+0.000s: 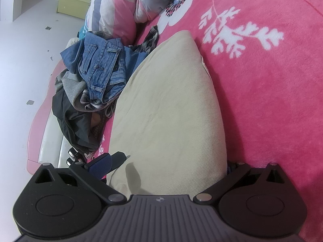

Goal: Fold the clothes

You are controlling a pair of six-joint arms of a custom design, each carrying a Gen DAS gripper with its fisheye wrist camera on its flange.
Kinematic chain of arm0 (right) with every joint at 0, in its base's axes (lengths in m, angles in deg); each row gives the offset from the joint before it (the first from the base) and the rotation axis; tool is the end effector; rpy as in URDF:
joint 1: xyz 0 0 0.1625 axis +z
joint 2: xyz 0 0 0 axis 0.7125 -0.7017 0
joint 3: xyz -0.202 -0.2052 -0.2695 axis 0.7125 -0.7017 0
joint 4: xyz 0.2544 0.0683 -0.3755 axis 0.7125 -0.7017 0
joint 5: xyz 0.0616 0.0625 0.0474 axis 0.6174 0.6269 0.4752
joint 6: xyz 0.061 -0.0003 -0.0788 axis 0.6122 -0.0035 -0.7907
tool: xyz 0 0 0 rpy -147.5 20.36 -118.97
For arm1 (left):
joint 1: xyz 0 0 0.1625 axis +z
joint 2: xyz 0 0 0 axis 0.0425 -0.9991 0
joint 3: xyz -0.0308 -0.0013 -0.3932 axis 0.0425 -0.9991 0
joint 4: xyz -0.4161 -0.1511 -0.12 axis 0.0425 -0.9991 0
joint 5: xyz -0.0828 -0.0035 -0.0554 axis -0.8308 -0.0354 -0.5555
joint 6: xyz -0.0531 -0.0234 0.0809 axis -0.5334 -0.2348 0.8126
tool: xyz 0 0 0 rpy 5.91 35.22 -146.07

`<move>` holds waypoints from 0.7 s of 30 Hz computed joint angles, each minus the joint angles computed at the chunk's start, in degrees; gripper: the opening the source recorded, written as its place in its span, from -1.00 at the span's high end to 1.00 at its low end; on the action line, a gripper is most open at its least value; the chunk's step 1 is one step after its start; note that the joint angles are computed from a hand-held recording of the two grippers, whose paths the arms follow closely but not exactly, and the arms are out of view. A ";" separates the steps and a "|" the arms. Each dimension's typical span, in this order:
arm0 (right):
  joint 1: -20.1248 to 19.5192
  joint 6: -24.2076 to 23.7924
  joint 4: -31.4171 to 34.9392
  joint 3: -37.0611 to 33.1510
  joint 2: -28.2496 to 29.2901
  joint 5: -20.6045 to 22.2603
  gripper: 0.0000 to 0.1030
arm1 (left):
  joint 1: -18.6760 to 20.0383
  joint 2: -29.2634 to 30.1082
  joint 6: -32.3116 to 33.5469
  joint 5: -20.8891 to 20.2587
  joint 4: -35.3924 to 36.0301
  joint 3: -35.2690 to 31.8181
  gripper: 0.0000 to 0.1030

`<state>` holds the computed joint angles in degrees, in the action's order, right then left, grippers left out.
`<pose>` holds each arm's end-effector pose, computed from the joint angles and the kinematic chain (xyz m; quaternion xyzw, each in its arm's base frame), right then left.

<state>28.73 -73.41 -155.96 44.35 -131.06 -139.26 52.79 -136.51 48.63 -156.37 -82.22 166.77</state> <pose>0.0129 -0.5365 0.2849 0.0956 0.9436 -0.3063 0.0818 -0.2609 -0.6438 0.0910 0.1491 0.9712 -0.1843 0.0218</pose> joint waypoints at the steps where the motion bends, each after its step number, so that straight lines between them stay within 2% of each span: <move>1: 0.03 0.04 -0.04 0.01 0.02 -0.01 -1.00 | 0.07 -0.03 0.02 -0.21 0.08 -0.03 -1.00; 16: 0.31 -0.87 -0.12 0.13 0.03 -0.03 -1.00 | 0.96 -0.49 -0.06 -3.39 0.67 -0.07 -1.00; 21: 0.69 0.38 0.70 0.59 -0.78 1.15 -1.00 | 1.48 -0.79 -0.63 -5.23 0.76 -0.08 -1.00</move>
